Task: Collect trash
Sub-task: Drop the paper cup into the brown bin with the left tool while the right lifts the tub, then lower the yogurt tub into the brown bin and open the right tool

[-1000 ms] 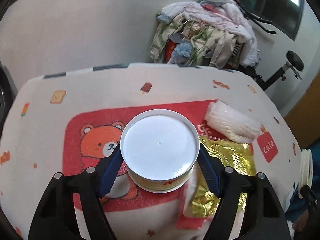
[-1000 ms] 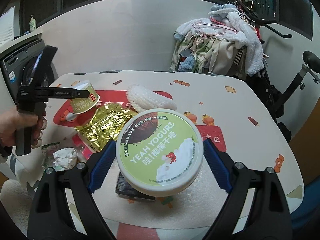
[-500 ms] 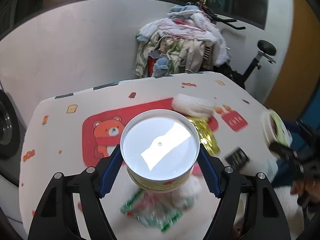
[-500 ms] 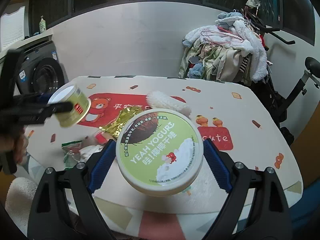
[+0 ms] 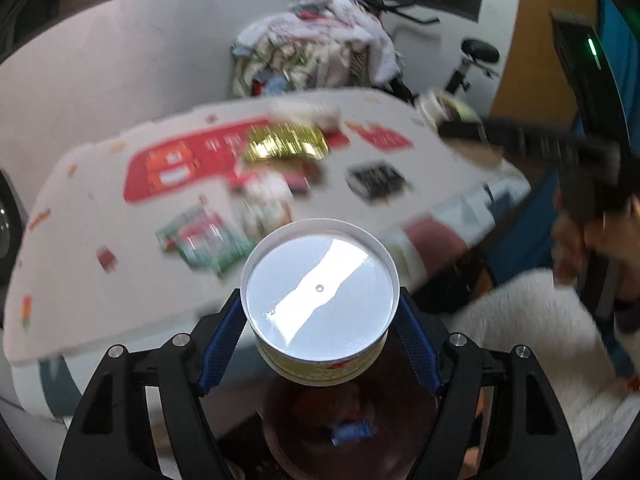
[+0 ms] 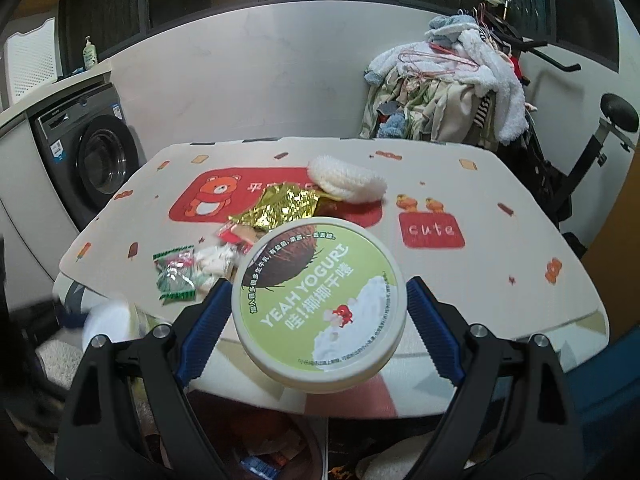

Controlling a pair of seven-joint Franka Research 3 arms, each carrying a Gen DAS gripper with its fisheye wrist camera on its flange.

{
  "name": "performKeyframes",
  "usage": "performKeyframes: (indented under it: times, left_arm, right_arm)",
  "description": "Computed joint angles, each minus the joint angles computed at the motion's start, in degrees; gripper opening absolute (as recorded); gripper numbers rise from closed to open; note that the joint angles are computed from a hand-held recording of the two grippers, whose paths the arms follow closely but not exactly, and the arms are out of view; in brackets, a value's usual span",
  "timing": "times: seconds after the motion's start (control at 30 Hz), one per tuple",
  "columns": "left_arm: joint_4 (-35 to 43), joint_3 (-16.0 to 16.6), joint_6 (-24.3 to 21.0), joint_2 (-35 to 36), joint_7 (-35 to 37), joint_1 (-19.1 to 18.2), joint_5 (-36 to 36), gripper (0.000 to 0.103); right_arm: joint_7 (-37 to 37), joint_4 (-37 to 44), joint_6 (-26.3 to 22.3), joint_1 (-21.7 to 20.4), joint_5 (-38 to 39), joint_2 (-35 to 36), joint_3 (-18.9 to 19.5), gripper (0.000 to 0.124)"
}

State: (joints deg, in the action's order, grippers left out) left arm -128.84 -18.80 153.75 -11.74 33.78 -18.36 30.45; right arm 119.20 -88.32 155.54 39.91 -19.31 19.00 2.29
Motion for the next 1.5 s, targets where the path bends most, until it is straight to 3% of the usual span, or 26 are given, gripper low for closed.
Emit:
performKeyframes:
  times: [0.27, 0.37, 0.43, 0.57, 0.67, 1.1, 1.5]
  left_arm:
    - [-2.02, 0.05, -1.89, 2.24, 4.79, -3.51, -6.49, 0.073]
    - [-1.91, -0.56, -3.25, 1.05, 1.09, -2.65, -4.44, 0.088]
    - [-1.53, -1.4, -5.21, -0.56, -3.29, -1.53, -1.15, 0.091]
    - [1.01, -2.22, -13.46, -1.92, -6.67, -1.03, 1.34, 0.091]
    - [0.94, -1.81, -15.81, -3.62, -8.26, -1.0, 1.69, 0.092]
    - [-1.03, -1.07, -17.81, -8.14, -11.15, 0.49, 1.36, 0.093]
    - [-2.15, -1.03, -17.37, -8.8, -11.55, 1.08, 0.77, 0.093]
  right_arm:
    - [1.51, -5.69, 1.65, -0.33, -0.17, -3.25, 0.87, 0.086]
    - [0.86, -7.81, 2.42, -0.71, 0.29, -4.15, 1.65, 0.087]
    - [0.0, -9.29, 1.94, -0.96, 1.16, -4.55, 2.38, 0.087]
    - [-3.18, -11.44, 0.46, -1.51, 4.6, -4.63, 4.27, 0.087]
    - [-5.73, -12.28, -0.62, -1.34, 6.99, -4.06, 5.46, 0.087]
    - [-13.65, -9.36, -5.85, 2.21, 11.55, 0.43, 6.78, 0.087]
    - [-13.36, -8.07, -8.76, 3.4, 11.23, 1.81, 5.76, 0.087]
